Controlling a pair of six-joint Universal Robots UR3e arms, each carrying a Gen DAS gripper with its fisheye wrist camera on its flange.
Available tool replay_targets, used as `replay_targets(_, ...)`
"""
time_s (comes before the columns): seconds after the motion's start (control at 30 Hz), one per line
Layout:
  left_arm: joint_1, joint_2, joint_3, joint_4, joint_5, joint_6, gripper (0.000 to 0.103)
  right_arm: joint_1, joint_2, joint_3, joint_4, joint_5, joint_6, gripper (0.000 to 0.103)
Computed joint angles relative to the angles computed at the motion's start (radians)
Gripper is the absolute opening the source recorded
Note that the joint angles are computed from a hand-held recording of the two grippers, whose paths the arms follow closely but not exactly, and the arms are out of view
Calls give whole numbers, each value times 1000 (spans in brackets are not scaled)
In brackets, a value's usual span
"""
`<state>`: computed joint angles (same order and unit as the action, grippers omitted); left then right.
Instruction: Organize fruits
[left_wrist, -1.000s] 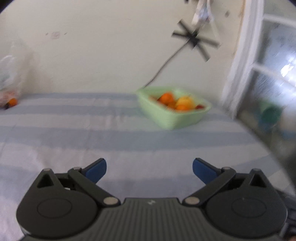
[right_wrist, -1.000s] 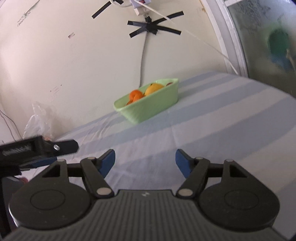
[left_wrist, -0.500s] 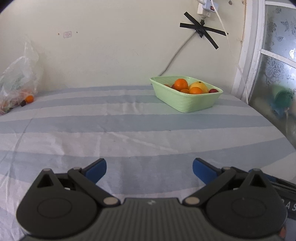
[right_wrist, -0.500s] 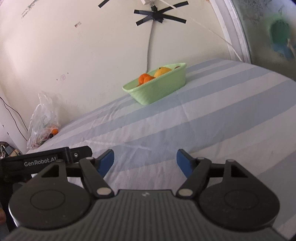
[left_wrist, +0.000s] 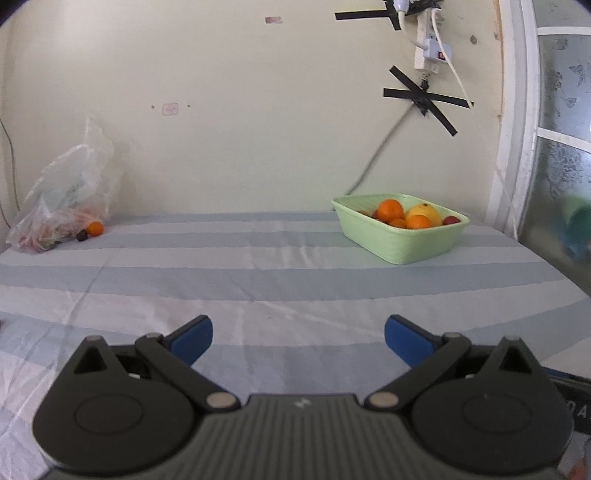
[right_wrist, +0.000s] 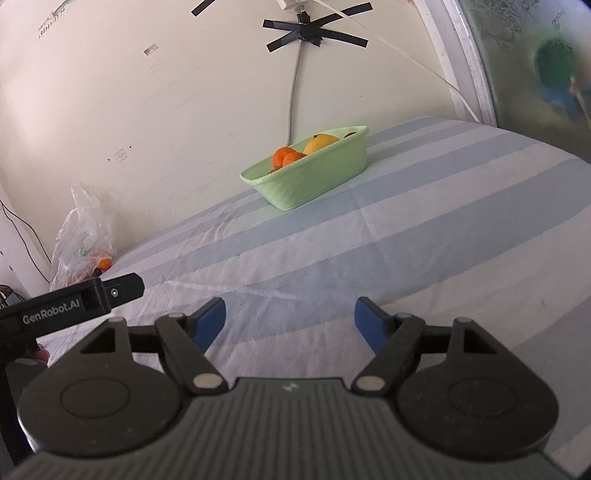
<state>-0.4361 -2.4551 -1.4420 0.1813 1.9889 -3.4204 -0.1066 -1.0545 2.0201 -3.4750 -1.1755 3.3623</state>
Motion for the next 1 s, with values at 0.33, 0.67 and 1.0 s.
replay_targets(0.33,-26,-29,23,43,94,22,103,0,5,-1,-7,-1,9,80)
replay_targets(0.67,-78,-89,87,156,264,85,103,4,14,2,-30,-8,18,80)
replay_targets(1.0,-131,-178,223,185,381,212,103,8,19,-2,-36,-15,14,82)
